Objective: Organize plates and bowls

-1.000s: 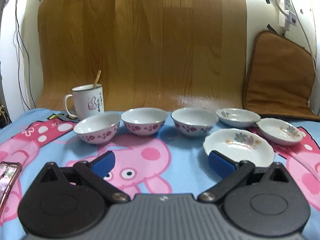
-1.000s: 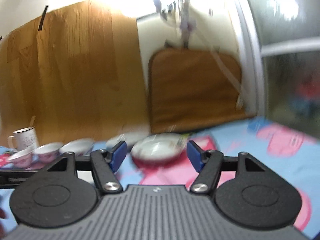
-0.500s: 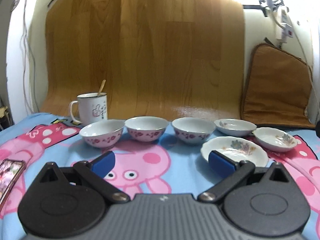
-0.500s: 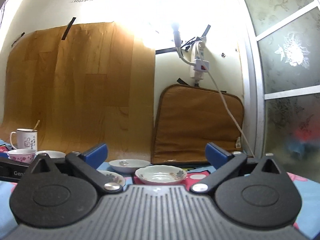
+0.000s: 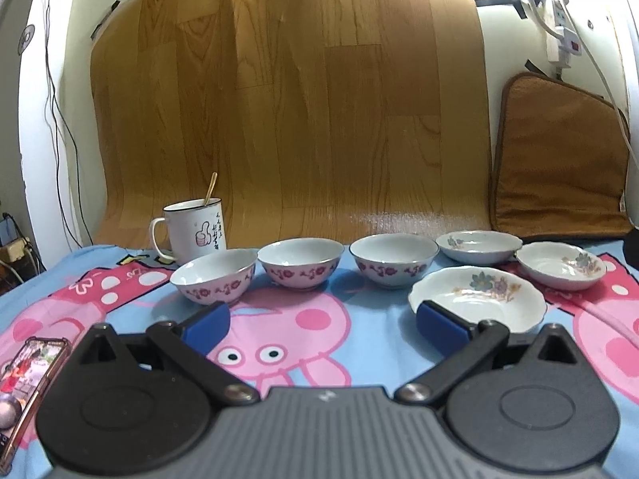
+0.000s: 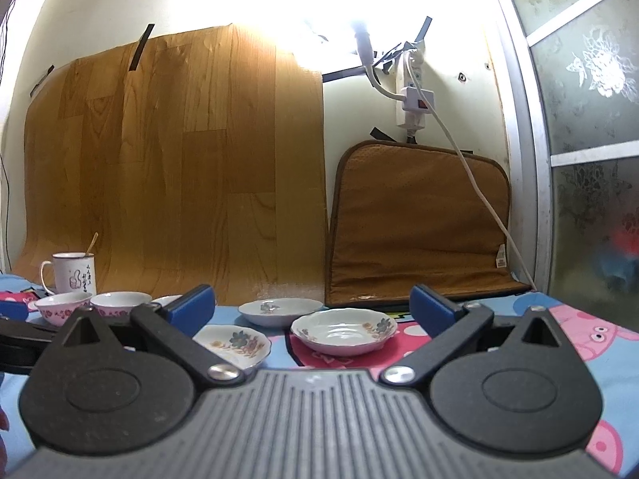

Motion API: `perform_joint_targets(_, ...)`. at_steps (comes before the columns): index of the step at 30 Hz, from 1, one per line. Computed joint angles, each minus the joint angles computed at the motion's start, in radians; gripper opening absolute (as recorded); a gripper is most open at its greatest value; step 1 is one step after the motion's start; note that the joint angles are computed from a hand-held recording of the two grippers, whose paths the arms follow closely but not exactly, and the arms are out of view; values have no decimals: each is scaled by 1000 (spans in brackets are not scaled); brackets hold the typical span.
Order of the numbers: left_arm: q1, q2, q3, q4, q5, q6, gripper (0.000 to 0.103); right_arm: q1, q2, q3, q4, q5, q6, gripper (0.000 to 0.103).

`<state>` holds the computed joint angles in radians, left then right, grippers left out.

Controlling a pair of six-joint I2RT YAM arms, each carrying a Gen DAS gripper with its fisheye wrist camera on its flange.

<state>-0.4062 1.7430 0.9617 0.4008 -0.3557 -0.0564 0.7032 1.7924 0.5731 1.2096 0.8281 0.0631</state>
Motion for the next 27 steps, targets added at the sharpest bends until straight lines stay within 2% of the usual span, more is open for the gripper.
perform_joint_targets(5,24,-10,-2,-10,38,-49,103,-16,-20,-6,-35,-27,42,103)
perform_joint_targets(11,50,0,36,-78,87,-100,103,-37,-46,-3,-108,-62,106,103)
perform_joint_targets(19,55,9,53,-100,111,-88,103,-51,-59,6,-164,-97,148,103)
perform_joint_targets(27,62,9,57,-109,128,-99,103,-57,-64,2,-162,-99,155,103)
